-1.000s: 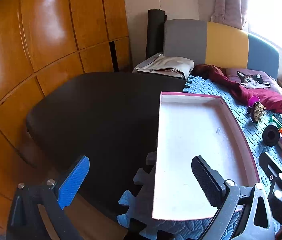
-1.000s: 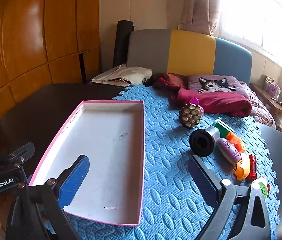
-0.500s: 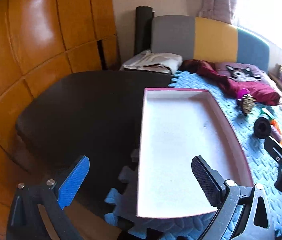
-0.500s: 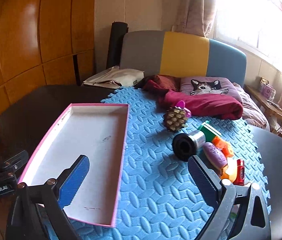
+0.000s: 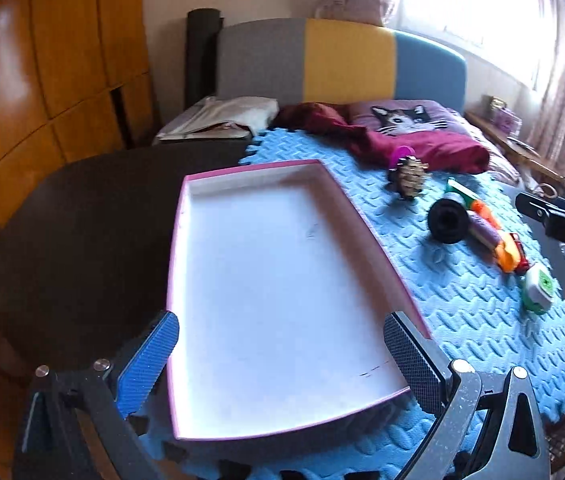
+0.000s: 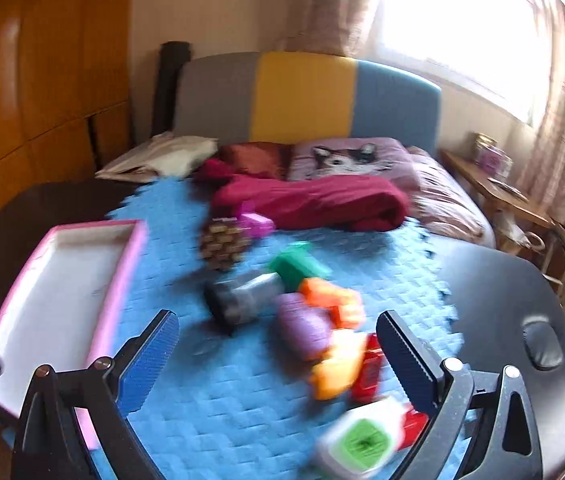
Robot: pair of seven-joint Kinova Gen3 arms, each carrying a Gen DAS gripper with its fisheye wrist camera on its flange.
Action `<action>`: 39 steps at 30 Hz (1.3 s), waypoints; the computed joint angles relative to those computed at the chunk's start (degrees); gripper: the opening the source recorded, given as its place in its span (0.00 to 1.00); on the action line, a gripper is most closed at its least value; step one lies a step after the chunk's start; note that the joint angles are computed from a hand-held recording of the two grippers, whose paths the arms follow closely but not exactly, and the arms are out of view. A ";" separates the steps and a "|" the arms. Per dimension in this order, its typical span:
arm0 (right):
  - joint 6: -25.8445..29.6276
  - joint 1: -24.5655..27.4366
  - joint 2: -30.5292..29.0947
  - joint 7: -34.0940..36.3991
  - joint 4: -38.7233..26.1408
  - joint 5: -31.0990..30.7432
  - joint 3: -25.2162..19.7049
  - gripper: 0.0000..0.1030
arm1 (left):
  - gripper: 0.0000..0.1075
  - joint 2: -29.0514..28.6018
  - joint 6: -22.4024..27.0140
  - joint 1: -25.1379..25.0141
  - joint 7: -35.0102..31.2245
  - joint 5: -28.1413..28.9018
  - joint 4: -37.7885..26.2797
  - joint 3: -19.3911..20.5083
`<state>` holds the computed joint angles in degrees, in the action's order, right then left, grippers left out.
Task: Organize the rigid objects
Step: 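Move both tools from the pink-rimmed tray toward the toys on the mat, then grasp the black-capped clear cup with the left tool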
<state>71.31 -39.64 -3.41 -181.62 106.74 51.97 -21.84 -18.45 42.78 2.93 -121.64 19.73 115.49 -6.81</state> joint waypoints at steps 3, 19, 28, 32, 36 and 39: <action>-3.42 2.90 -2.94 -0.62 4.17 -1.22 2.12 0.98 | 0.96 0.91 0.83 1.22 -1.40 1.13 -0.82 -0.26; -20.07 17.08 -12.51 -5.68 11.99 -8.47 1.20 0.98 | 0.96 7.34 0.05 5.39 -3.93 4.92 -7.00 5.63; -20.97 23.59 -14.66 -6.27 12.69 -9.78 -2.92 0.98 | 0.96 15.48 2.88 7.54 0.33 0.66 -15.06 12.12; -23.02 26.22 -16.92 -7.76 14.05 -10.59 -3.23 0.98 | 0.95 20.34 4.76 8.65 2.31 -1.36 -19.84 14.06; -25.00 28.63 -18.08 -6.40 14.64 -12.68 -3.26 0.98 | 0.93 25.02 7.40 9.34 2.42 -1.94 -24.54 15.44; -26.12 30.37 -18.54 -5.17 14.77 -14.03 -3.66 0.98 | 0.88 27.50 8.35 10.51 1.85 -3.62 -26.90 16.43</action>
<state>45.19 -9.27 -21.95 -186.79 121.51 37.94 -25.50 9.05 51.13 13.44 -119.78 16.11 88.60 9.62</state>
